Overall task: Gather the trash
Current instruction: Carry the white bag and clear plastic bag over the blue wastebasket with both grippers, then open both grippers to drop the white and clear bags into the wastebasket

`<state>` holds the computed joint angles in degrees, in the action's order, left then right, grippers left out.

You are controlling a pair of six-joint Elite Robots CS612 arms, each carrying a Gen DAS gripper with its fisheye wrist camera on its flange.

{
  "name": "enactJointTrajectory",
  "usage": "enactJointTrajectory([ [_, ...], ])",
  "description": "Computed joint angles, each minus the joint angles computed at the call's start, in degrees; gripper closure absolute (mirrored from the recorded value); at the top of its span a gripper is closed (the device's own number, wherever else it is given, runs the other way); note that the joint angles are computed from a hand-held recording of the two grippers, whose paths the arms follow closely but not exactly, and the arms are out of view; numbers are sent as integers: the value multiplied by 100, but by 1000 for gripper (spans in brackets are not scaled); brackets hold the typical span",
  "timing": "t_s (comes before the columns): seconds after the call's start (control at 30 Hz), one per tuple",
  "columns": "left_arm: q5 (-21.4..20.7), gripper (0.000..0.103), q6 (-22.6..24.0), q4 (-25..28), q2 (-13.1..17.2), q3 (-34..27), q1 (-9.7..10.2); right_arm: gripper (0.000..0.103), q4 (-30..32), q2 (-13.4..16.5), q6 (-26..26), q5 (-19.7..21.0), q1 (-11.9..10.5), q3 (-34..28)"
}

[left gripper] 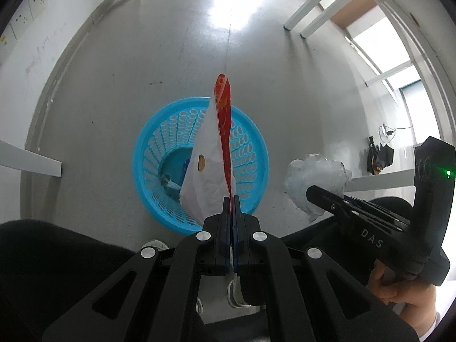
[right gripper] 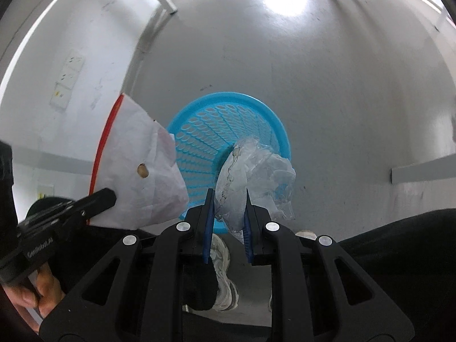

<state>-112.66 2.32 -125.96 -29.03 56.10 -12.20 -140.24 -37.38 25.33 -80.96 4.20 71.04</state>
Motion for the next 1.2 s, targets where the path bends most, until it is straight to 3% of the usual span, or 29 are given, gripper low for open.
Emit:
enactJointTrajectory([
  [0.33,145,103,-173,440,443,-688,-69,87,568,544,85,54,-38,-727],
  [0.43,215,103,-321,510,530,-829,-83,87,376,616,262,159,-82,-760],
  [0.77,202,103,-537,330,464,-718,-74,84,67,656,234,704,-166,-697],
  [0.8,250,98,-576,258,447,-681,-77,82,68,659,242,702,-161,-705],
  [0.83,263,91,-642,194,434,-656,-75,71,74,646,257,620,-155,-692],
  [0.87,205,73,-718,161,435,-657,-63,63,65,628,313,519,-151,-671],
  [0.9,193,67,-817,86,410,-615,-64,63,53,617,376,519,-156,-653],
  [1.03,135,67,-1061,-15,395,-578,-30,63,13,573,507,541,-177,-574],
  [1.2,189,67,-935,-204,340,-464,-38,63,67,541,501,349,-141,-568],
])
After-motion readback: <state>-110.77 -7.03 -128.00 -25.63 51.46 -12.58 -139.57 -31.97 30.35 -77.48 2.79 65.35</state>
